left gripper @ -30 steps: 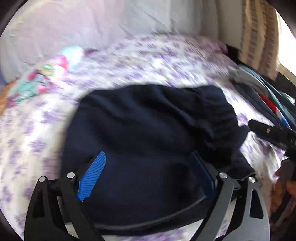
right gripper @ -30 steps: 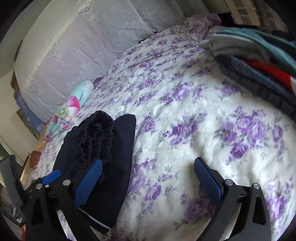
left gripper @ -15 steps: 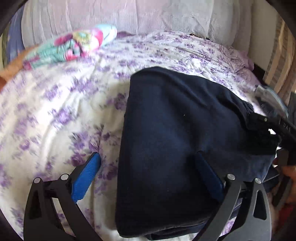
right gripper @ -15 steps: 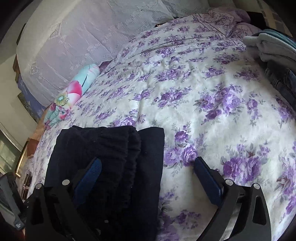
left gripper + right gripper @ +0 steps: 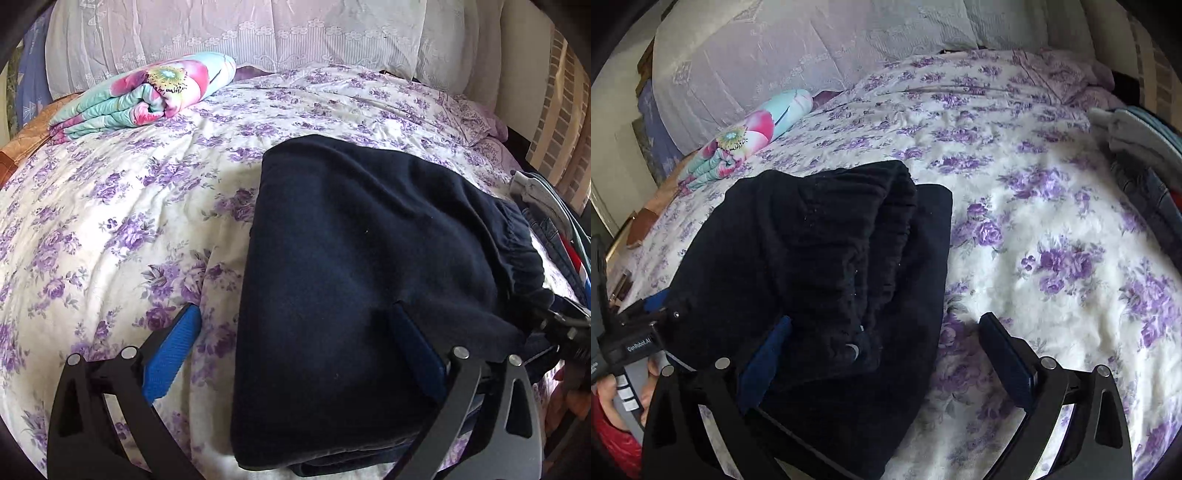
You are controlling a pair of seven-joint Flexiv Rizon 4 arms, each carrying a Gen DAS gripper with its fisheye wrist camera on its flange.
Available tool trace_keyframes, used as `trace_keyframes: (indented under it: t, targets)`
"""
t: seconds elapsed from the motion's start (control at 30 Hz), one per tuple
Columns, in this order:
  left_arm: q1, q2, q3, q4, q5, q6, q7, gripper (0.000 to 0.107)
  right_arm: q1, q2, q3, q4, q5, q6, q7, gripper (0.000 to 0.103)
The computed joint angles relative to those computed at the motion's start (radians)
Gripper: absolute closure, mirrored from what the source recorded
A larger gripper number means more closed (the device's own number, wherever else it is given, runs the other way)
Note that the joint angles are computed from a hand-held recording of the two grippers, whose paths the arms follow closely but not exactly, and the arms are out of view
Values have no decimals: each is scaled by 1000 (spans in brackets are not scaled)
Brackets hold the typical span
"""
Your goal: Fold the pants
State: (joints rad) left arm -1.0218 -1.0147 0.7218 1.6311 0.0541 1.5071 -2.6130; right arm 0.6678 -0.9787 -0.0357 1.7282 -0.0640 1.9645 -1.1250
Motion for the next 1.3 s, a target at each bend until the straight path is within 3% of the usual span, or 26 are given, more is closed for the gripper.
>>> trace_keyframes:
  t: [0.07, 0.1, 0.17, 0.27, 0.4, 0.47, 0.57, 0.6, 0.73, 0.93, 1.03, 1.2, 1.3]
  targets:
    - [2, 1, -1, 0, 1, 1, 0, 8, 25, 7, 3, -9, 107, -10, -105, 3]
    - [2, 1, -2, 1, 2, 1, -1, 8, 79, 16, -42, -3, 176, -13, -134, 3]
    - [3, 2, -3, 1, 1, 2, -2, 8, 215, 29, -193, 62, 213, 55, -68, 3]
    - [3, 2, -1, -1, 1, -2, -2, 8, 304, 46, -256, 115, 266, 152, -110, 3]
    - [-1, -1, 4, -2, 6, -7, -7, 8, 379, 29, -329, 105, 255, 82, -140, 3]
    - [1, 0, 2, -2, 10, -6, -7, 8, 348, 9, -280, 30, 300, -50, -219, 3]
    - [-2, -1, 7, -8, 16, -17, -11, 8, 180, 20, -124, 28, 139, -20, -117, 3]
    - [-1, -1, 6, -9, 19, -18, -13, 8, 165, 19, -101, 21, 152, -23, -144, 3]
    - [1, 1, 4, -11, 30, -20, -23, 8, 217, 14, -156, 36, 165, -12, -122, 3]
    - [13, 6, -8, -10, 44, -10, -34, 8, 184, 16, -121, 40, 137, 5, -109, 3]
    - [43, 18, -44, 12, 34, 42, -27, 8, 166, 16, -104, 37, 122, 7, -106, 3]
    - [202, 56, -222, 104, 4, 283, 15, 8, 55, 17, 12, 52, 62, 90, -86, 3]
    - [214, 53, -239, 144, -35, 375, 14, 8, 139, 25, -62, 62, 206, 173, -90, 3]
